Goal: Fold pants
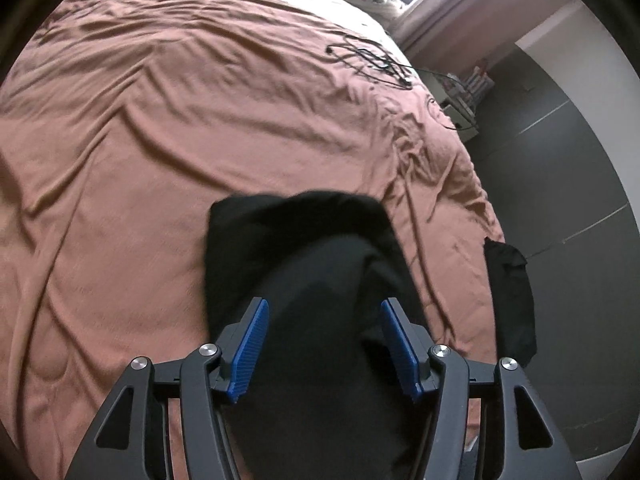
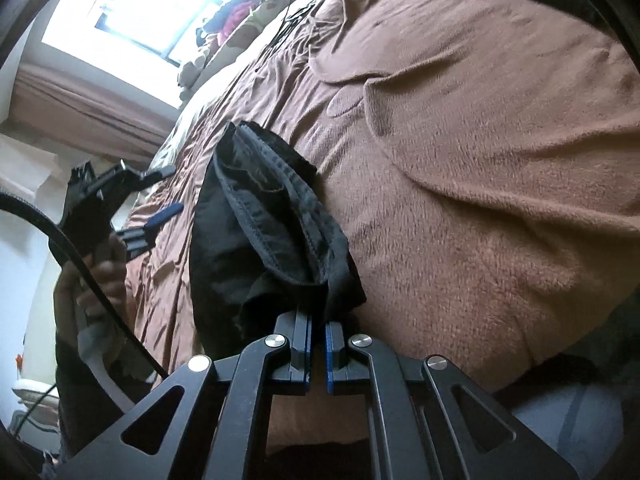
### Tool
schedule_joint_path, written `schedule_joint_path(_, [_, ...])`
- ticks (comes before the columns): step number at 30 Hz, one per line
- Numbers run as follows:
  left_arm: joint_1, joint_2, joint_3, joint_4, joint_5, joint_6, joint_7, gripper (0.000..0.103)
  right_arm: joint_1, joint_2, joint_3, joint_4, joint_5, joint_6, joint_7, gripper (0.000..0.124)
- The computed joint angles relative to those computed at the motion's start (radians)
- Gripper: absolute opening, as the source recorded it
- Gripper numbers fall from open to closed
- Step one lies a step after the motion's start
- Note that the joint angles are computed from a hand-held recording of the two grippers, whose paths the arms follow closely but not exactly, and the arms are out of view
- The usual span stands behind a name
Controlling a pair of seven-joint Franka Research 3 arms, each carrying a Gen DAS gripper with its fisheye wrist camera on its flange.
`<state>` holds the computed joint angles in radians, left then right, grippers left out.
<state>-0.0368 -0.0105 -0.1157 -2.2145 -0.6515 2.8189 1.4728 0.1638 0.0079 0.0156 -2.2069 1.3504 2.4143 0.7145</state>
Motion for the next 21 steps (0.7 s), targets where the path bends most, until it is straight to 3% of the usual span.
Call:
schedule_joint_path(8, [-0.043, -0.079, 0.023, -0.136, -0.156, 0.041, 0.055, 0.060, -0.004, -0.041, -0.010, -0.022, -0.021, 0.010, -0.021, 0.002])
schedule_joint_path(11, [-0.071, -0.096, 0.035, -0.166, -0.216, 0.053, 0.087, 0.060, 0.001, -0.066, -0.011, -0.033, -0.053, 0.036, -0.032, 0.023])
schedule_joint_path(13, [-0.087, -0.107, 0.039, -0.184, -0.251, 0.062, 0.105, 0.060, 0.005, -0.078, -0.015, -0.041, -0.049, 0.058, -0.051, 0.049])
schedule_joint_path(17, [-0.116, -0.122, 0.049, -0.207, -0.316, 0.076, 0.138, 0.060, 0.009, -0.084, -0.025, -0.024, -0.034, 0.073, -0.086, 0.052])
schedule_joint_path(21, [-0.131, -0.121, 0.050, -0.212, -0.350, 0.076, 0.153, 0.060, 0.000, -0.039, -0.030, 0.054, -0.108, -0.001, -0.111, 0.055])
